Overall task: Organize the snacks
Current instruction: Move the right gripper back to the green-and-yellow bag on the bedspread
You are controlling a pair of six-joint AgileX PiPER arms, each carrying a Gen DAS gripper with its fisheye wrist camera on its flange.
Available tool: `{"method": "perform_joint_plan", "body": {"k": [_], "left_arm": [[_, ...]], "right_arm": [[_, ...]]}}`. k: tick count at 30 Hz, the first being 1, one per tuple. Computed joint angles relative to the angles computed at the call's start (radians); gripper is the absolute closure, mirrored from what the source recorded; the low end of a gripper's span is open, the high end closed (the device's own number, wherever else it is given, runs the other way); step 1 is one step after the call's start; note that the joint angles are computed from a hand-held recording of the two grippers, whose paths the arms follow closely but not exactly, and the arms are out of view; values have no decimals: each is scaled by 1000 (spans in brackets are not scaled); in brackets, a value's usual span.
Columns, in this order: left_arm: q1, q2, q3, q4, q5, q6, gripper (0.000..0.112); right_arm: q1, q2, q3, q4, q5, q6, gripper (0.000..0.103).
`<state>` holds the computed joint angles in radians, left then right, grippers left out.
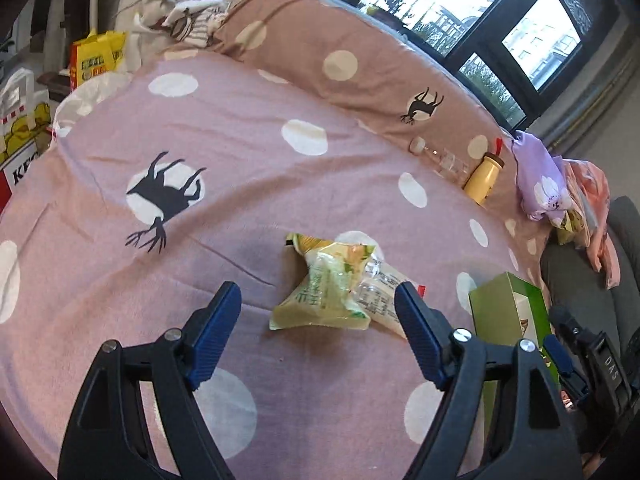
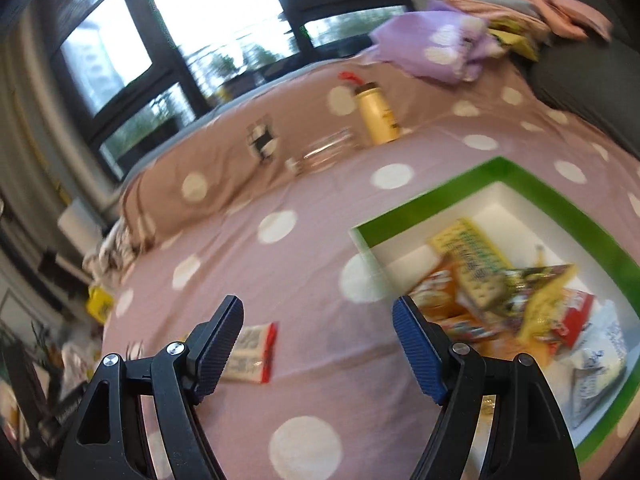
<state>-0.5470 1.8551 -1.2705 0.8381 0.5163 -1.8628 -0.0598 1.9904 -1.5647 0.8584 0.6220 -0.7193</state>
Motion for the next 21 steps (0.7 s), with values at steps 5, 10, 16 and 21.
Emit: {"method": "perform_joint_plan", "body": {"k": [5,10,16,21], "left_arm": [[22,14,-1,-38,-25,38,33],[65,24,18,-137,-90,112,33],[106,30,41,-203,-168,161,34],[120,45,35,-269,-181,221,35]], "right_arm": [[76,23,-29,-42,67,-3,25],[136,70,-90,-72,131,40,25],[199,129,-188,-151,180,122,25],[211,256,-405,-111,368,169,25]]}}
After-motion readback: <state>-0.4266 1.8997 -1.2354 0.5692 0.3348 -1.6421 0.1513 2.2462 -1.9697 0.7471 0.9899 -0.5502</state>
